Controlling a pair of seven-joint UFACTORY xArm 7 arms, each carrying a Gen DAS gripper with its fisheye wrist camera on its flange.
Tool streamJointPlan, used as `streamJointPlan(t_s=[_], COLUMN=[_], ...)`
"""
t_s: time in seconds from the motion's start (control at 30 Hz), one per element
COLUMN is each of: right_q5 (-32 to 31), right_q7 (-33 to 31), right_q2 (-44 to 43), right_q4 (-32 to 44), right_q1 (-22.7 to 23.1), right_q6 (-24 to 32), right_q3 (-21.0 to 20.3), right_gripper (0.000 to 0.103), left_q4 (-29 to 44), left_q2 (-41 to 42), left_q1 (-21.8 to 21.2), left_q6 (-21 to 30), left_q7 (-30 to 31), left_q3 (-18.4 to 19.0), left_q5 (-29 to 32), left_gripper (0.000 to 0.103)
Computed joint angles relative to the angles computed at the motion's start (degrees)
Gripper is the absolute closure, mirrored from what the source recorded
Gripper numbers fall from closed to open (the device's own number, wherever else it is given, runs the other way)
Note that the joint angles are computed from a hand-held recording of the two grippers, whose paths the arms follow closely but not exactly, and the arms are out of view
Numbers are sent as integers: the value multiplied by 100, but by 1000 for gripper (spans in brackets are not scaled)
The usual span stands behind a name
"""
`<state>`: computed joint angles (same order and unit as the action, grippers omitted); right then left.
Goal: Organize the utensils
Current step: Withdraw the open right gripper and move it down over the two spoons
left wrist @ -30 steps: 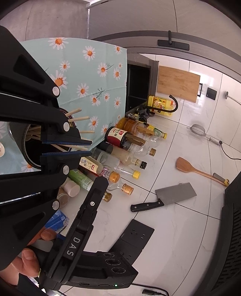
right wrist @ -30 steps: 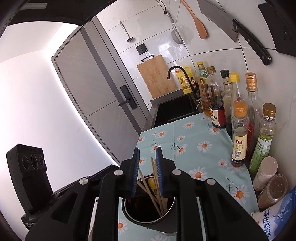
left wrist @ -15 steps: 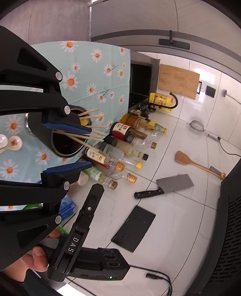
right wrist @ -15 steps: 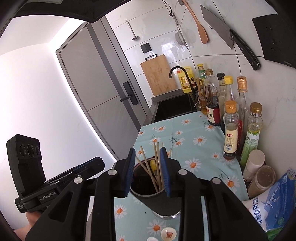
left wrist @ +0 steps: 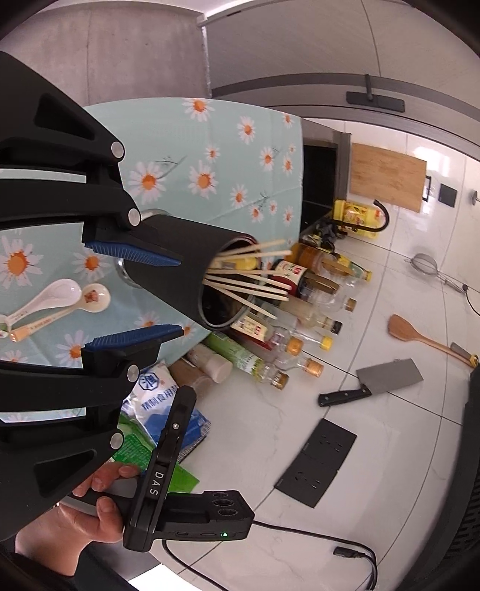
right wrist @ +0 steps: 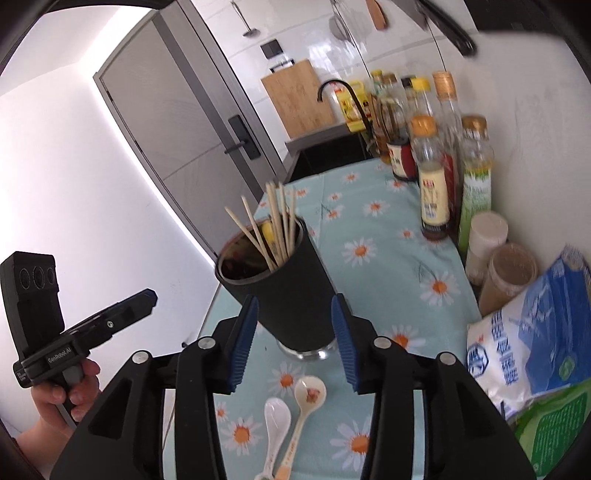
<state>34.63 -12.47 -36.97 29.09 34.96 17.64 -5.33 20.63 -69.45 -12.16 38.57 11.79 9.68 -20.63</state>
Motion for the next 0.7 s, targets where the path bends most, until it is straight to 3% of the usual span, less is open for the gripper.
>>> streamJointPlan(t_s=[0.37,0.7], right_q5=[264,584], right_q7=[-443,-1115], right_q2=[-8,254], right_q4=[-420,-350], right_q1=[32,-172], right_q6=[561,956], right_q3=[-189,-137], right_gripper=[60,60], left_q4=[-674,-1221], left_q2=[-575,-608], left_q1=[270,210], left_q6=[827,988], left_q7=[-313,-532], left_q3=[-177,-340], left_q5=[152,145], left_gripper=[65,65])
